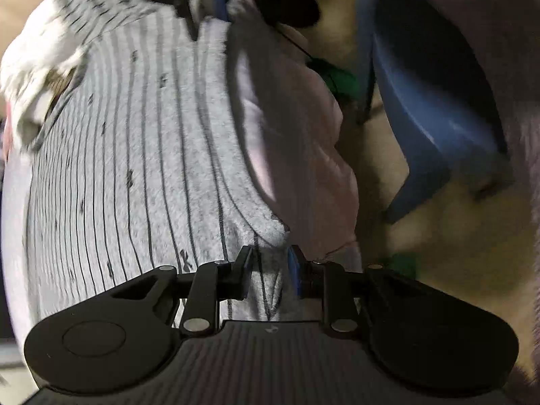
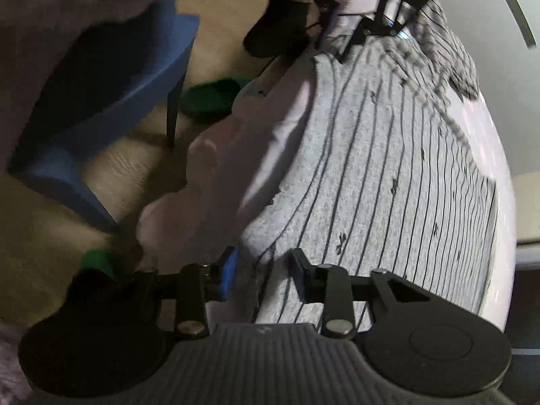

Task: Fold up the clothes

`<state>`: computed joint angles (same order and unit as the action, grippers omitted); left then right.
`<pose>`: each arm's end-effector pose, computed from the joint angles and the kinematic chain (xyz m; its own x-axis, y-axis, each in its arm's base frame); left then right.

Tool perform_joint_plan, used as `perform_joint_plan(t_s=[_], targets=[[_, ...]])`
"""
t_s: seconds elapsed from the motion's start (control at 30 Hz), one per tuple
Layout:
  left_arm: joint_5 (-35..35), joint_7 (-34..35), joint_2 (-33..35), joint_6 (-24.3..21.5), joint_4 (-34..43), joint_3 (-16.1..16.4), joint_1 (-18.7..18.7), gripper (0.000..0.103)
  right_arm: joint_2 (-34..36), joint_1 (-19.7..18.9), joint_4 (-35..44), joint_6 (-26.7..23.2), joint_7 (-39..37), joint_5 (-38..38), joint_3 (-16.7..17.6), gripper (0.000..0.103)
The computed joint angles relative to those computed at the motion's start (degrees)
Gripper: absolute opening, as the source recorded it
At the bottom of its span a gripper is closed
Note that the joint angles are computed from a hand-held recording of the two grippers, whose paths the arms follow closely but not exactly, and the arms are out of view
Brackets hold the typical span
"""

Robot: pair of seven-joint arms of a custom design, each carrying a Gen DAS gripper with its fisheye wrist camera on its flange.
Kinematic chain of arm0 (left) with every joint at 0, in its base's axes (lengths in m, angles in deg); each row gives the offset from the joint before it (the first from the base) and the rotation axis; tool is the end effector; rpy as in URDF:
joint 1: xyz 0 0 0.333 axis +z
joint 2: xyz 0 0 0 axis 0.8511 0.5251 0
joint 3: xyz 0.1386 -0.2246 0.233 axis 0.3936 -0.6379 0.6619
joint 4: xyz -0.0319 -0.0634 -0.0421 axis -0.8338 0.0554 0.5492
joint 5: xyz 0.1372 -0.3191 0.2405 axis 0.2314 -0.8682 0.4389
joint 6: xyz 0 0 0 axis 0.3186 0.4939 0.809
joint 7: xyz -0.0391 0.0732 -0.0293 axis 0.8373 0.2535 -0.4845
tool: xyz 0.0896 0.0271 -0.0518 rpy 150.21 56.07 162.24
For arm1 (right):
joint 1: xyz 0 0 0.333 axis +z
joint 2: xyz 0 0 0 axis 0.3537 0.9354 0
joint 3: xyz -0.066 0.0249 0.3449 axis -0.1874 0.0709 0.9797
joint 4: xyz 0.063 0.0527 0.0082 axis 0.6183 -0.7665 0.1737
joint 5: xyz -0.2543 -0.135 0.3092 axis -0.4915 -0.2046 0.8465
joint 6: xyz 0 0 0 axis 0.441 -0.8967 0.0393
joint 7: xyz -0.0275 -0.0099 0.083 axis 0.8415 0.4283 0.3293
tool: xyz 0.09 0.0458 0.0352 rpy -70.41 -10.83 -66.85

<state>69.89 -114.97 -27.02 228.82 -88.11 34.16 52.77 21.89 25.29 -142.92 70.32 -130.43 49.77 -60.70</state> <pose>0.6662 -0.2046 0.3646 -0.8286 0.3844 -0.4070 0.4526 0.8879 -0.0827 0.6359 0.0350 0.3977 0.7987 0.3673 0.4766 0.4779 -0.8685 -0.1316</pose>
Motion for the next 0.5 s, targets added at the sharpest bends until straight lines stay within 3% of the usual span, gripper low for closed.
perform_joint_plan(t_s=[0.07,0.13,0.2,0.27,0.37,0.5], targets=[[0.1,0.6,0.1,0.3,0.0,-0.2,0.0,0.012,-0.1,-0.3,-0.7,1.2,-4.0,1.1,0.5,0.028],[-0.8,-3.3,0.6,-4.8,2.9,0.5,-0.3,0.005,-0.3,-0.3,-0.4,0.5,-4.1,0.9,0.2,0.021],[-3.0,-8.7,1.5,-13.2,8.0,0.8,-0.1,0.004,0.3,0.5,2.6,-3.7,5.5,-2.2,-1.0,0.012],[-6.2,-13.5,2.7,-20.1,12.8,0.7,0.7,0.004,1.7,0.7,8.2,-12.1,18.7,-5.1,-2.2,0.010],[-6.3,-16.1,3.5,-23.6,15.3,1.1,0.9,0.003,4.2,-0.2,15.2,-21.9,29.4,-6.8,-2.7,0.010],[-3.5,-17.6,4.4,-23.9,15.3,1.7,-0.1,0.004,5.3,0.0,15.8,-22.2,31.0,-10.1,-2.2,0.010]])
